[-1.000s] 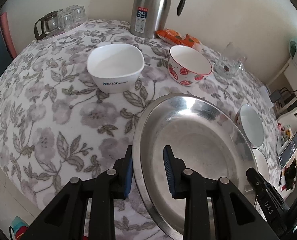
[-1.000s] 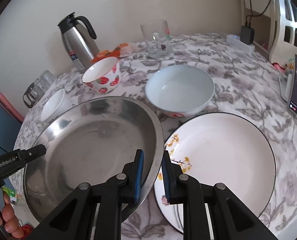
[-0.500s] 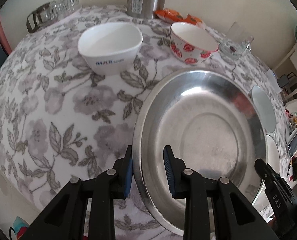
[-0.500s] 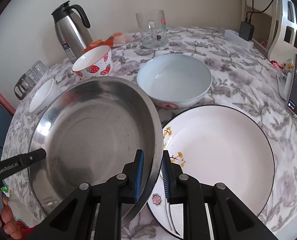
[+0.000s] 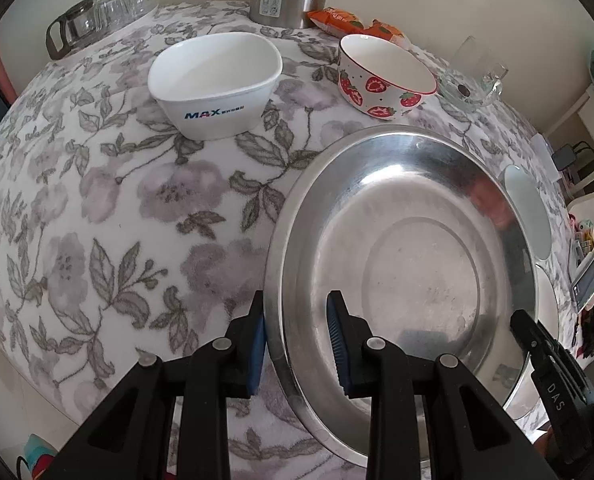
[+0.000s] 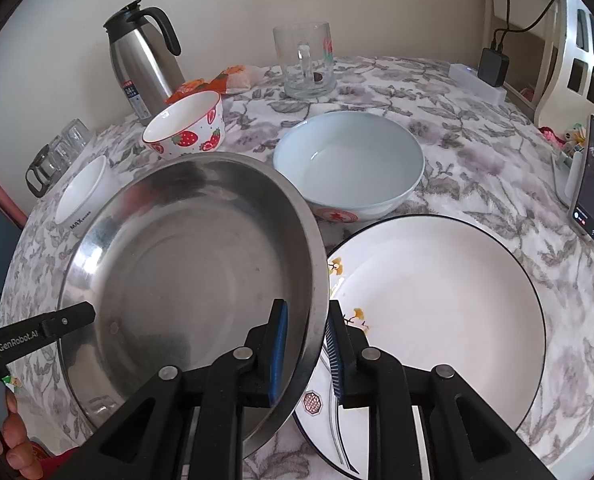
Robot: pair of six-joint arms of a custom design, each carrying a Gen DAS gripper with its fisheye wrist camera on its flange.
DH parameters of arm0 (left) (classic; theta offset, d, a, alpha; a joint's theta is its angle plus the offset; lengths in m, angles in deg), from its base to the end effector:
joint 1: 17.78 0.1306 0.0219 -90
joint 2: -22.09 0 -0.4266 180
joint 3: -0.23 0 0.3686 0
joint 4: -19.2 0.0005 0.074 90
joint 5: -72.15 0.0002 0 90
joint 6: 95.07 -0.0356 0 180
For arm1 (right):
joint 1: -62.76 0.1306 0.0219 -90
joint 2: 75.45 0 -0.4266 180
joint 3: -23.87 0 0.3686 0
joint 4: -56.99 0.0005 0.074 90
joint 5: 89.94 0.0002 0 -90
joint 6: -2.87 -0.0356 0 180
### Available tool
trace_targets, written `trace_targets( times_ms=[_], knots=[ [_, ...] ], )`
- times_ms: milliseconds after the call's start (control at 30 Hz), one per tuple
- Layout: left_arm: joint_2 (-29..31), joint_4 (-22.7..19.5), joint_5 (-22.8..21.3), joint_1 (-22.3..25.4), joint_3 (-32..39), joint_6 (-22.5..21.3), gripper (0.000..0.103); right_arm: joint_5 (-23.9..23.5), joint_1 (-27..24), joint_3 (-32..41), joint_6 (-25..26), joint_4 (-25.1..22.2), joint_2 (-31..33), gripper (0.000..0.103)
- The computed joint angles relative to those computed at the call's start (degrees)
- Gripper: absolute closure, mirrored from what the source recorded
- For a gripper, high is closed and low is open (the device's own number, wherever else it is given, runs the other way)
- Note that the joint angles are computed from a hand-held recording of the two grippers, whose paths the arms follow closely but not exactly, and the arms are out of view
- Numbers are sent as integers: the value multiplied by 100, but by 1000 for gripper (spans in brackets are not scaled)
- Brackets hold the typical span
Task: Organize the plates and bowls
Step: 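Open both grippers to release the basin on the pink plate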
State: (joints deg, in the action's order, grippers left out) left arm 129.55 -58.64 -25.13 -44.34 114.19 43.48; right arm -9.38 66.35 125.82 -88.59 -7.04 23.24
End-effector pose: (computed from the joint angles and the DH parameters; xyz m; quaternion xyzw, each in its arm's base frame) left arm 0.4946 -0.2427 0.4756 -0.1979 0.9647 -0.0490 0.1664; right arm 0.5061 0.0371 0.4779 -0.0387 0.9638 0.0906 0.2477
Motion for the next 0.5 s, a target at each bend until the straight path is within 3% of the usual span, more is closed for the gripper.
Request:
trace_targets(
  times_ms=[100,233,467,500],
  knots=[
    [-39,25,44,27,-33,57,73,-29,-17,16,-25,-35,14,80],
    [-122,97,55,48,-99,122,60,-88,-42,24,-84,-13,8,63],
    [-173,-11,-448,-23,6,123,52,9,-2,-11,-83,207,-106,62],
    [-153,-74,-497,-32,47,109,51,18,1,-18,-83,229,-115,56]
  ],
)
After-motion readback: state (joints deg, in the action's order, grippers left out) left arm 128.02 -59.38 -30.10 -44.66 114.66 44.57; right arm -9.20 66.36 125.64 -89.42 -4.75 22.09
